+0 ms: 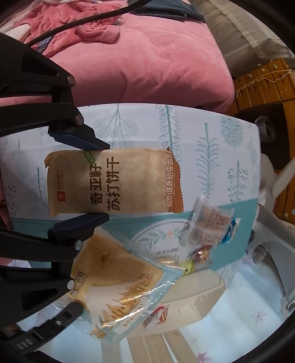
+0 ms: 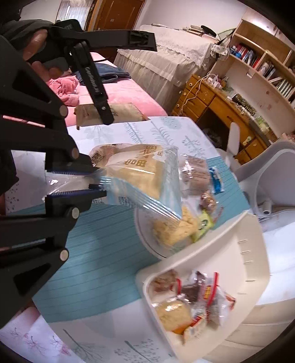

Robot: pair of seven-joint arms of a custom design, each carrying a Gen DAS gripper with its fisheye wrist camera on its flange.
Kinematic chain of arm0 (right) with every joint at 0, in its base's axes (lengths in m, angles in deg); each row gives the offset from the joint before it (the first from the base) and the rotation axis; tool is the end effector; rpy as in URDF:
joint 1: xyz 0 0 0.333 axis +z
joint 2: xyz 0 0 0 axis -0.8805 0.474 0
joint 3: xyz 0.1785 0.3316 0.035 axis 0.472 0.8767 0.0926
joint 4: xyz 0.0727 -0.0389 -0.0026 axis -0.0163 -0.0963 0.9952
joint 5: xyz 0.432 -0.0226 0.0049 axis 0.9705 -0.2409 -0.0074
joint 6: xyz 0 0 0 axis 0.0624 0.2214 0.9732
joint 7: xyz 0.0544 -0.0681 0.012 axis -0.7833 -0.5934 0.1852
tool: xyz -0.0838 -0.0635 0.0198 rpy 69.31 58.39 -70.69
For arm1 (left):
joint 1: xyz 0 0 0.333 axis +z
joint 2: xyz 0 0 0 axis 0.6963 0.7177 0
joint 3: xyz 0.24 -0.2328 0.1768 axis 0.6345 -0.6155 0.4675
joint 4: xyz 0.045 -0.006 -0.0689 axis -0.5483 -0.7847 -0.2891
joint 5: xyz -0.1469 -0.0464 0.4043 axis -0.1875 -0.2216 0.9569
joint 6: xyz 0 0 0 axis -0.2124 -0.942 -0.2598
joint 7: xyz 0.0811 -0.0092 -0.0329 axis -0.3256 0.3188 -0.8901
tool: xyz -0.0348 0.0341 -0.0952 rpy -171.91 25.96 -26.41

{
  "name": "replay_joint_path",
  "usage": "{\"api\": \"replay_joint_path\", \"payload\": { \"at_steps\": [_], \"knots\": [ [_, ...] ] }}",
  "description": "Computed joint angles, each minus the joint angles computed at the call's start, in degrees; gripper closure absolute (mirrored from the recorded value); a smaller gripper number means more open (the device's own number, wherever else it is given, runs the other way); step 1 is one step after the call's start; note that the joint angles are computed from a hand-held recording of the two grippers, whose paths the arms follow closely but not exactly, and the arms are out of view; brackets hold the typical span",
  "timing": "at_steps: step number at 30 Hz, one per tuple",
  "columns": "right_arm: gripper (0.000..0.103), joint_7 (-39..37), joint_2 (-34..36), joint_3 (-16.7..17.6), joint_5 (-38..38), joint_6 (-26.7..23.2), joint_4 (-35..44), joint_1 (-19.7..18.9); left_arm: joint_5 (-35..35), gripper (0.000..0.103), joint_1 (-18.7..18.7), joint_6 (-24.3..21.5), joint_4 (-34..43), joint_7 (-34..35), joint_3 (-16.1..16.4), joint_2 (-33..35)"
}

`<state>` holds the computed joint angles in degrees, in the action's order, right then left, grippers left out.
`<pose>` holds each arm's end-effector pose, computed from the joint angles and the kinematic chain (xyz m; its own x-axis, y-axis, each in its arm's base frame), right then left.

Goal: Organize snacks
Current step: 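Lift both held packets and carry them toward the white tray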

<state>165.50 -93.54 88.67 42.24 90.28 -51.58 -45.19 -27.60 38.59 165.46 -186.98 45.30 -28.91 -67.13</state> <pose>0.5353 0.1621 0.5263 -0.0351 -0.9205 -0.3891 -0.9416 0.1609 -0.2959 0.5510 -0.1551 0.4978 0.2262 -0.9564 0.1846 -0.9445 -0.2617 -0.1987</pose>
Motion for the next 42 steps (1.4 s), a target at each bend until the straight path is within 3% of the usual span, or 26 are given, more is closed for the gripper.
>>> {"api": "replay_joint_path", "payload": {
  "at_steps": [7, 14, 32, 42],
  "knots": [
    [0.092, -4.2, -1.4, -1.9, 1.0, -0.2, 0.1, -1.1, -0.1, 0.051, -0.7, 1.0, 0.6, -1.6, -0.8, -1.6],
    [0.092, -12.4, -1.6, -4.3, 3.6, -3.4, 1.8, -2.9, 2.5, 0.051, -2.3, 1.4, 4.0, -8.0, -2.6, -0.5],
    [0.092, -30.5, 3.7, -7.1, 5.0, -14.0, 11.0, -13.0, 13.0, 0.051, -12.2, 2.7, 18.9, -27.4, -4.2, 11.5],
    [0.092, -38.7, 5.9, -7.4, 4.8, -17.3, 14.0, -17.4, 15.6, 0.051, -17.6, 5.5, 27.4, -31.0, -2.5, 19.5]
  ]
}}
